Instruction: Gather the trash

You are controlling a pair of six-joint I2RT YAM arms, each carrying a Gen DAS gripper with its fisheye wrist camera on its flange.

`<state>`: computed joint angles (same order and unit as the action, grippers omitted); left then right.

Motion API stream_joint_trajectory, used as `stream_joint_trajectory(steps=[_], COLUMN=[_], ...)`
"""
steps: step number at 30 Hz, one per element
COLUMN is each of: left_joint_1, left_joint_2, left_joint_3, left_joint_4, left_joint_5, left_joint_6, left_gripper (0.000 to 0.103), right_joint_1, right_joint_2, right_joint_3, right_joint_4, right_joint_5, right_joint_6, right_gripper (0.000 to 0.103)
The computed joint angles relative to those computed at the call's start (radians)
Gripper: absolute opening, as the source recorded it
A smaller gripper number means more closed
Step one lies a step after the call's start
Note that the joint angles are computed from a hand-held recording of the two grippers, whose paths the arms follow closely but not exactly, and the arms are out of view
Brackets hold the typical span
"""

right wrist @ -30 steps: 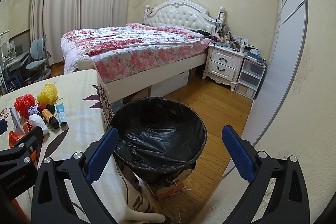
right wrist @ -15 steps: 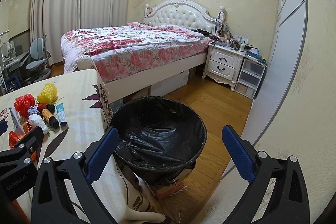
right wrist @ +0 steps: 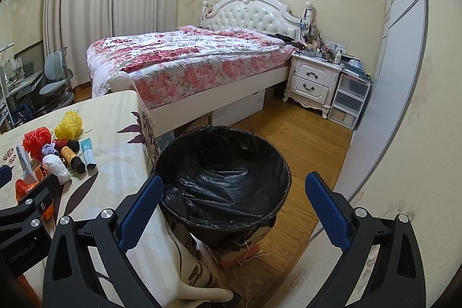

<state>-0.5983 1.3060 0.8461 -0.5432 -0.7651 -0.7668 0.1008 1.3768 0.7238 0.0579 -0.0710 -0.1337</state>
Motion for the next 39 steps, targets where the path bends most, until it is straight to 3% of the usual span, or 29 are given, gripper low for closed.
stream_joint_trajectory(steps=[12,15,16,17,34,39], left_joint_1=[0.096,0.175,0.201,0.222,0.334,0.380], left_joint_2=[-0.209,-0.284,-0.305,-0.316,-0.309,-0.303], left_joint_3=[-0.147,-0.192,-0.204,-0.210,-0.294,-0.313], left_joint_4=[-0.120,-0.142,-0.148,-0.160,-0.067,-0.015], left_joint_5=[-0.001,0.047,0.061,0.069,0.179,0.257], left_joint_6=[0.001,0.018,0.028,0.033,0.111,0.166], left_gripper=[0.093,0.091,0.087,0.086,0.083,0.060], right_joint_1=[0.093,0.125,0.133,0.142,0.218,0.233], right_joint_2=[0.027,0.037,0.043,0.052,0.090,0.088], right_joint_3=[0.003,0.009,0.015,0.023,0.034,0.025], right_joint_4=[-0.043,-0.055,-0.064,-0.078,-0.106,-0.103], right_joint_5=[-0.021,-0.020,-0.021,-0.026,-0.029,-0.027], right_joint_6=[0.007,0.009,0.008,0.010,0.015,0.011], right_gripper=[0.095,0.080,0.069,0.067,0.067,0.067])
